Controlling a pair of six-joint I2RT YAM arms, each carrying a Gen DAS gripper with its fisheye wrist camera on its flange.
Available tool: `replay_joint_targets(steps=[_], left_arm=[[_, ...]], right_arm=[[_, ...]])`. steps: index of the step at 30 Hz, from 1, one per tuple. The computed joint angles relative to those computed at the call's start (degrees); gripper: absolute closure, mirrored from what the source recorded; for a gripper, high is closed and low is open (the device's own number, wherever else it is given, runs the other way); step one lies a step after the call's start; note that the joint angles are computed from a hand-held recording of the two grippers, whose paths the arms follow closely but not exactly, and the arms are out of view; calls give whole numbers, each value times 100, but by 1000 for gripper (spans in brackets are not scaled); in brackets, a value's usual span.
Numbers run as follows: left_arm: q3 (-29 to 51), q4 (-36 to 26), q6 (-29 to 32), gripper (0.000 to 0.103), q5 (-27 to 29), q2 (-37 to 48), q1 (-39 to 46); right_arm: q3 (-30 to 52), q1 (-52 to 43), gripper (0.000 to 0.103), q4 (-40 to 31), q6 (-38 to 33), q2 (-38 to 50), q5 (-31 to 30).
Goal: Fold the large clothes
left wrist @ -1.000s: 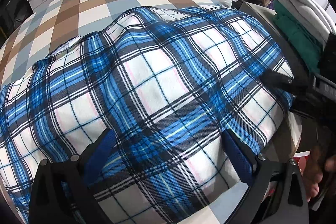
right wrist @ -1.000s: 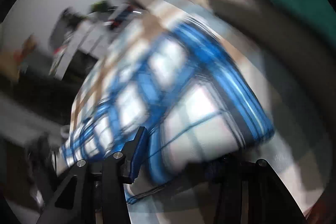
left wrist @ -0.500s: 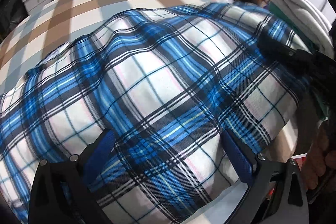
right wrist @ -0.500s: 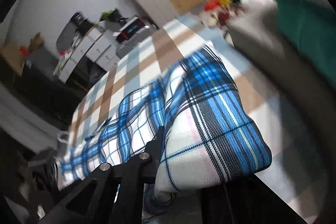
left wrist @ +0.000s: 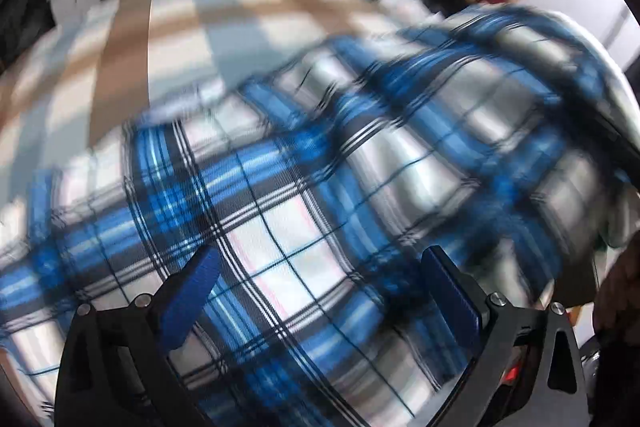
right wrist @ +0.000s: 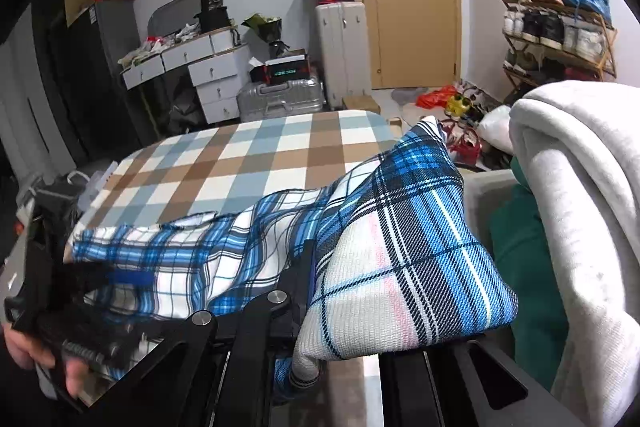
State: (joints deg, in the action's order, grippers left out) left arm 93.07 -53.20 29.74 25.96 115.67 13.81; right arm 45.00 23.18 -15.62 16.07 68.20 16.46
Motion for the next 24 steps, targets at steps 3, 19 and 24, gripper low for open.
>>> replay_joint_targets(steps=[3, 19, 24], left_arm=[[-451, 578, -42, 5, -556, -279, -312], [-1112, 1721, -309, 8, -1656, -601, -577], [-477, 1529, -507, 9, -1523, -223, -973]], right_arm=[[-16, 7, 95, 72, 37, 19, -72], [-86, -86, 95, 218, -521, -77, -263], [-128, -129, 95, 249, -710, -232, 57]])
